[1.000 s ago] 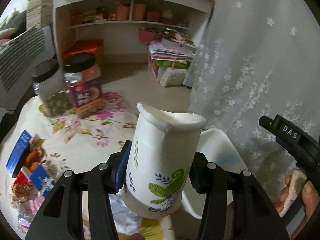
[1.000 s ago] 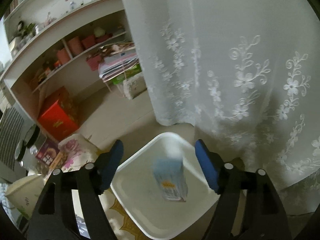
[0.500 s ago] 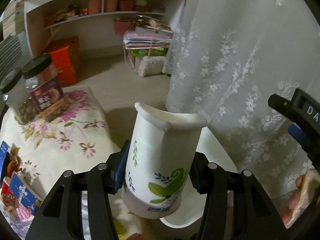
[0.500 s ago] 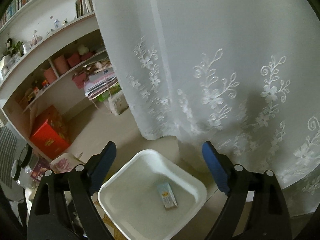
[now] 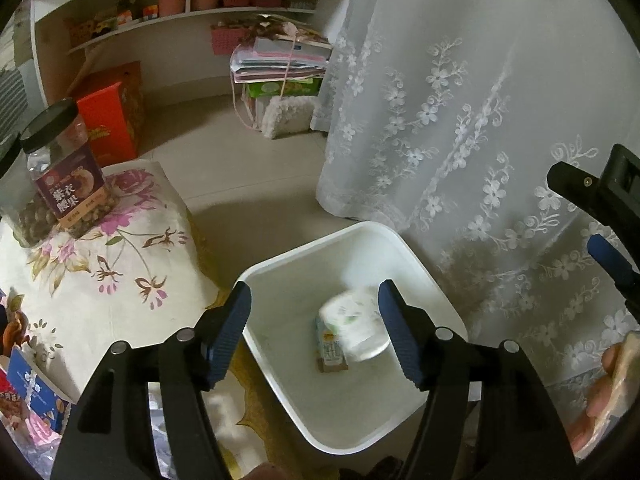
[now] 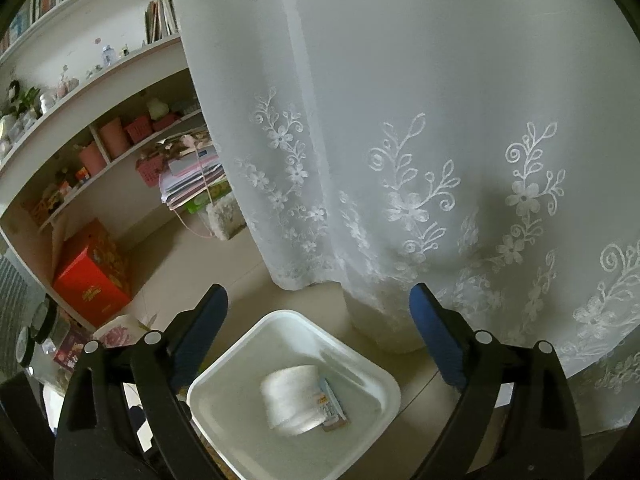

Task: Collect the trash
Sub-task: 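Open both grippers to drop the cup and carton into the bin, then grasp the tall blue box with the left gripper while the right grasps a blue biscuit box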

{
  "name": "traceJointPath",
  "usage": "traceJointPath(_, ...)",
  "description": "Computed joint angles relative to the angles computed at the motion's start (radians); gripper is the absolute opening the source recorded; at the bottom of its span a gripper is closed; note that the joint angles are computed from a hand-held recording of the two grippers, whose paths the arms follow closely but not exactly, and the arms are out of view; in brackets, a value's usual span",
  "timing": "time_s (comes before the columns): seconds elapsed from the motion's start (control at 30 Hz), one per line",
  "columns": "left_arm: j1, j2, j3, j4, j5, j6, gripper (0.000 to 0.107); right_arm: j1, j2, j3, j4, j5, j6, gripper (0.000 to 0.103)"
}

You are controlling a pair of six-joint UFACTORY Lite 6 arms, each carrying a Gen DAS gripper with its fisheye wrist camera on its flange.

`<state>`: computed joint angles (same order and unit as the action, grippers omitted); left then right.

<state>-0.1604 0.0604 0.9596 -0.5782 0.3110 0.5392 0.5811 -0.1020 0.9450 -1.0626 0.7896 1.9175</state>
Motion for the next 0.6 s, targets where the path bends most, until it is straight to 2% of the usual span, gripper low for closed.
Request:
traceJointPath(0.33,0.144,-0.078,-0.043,-0.107,0.011,0.166,0.071,0.111,0.085,0.104,-0.021,0.112,0.015,0.095)
traceJointPath(0.6,0.307,-0.135,-0.070,-0.251,0.026,0.375,0.079,0.225,0.247,0.280,-0.019,0.195,-0.026,0.096)
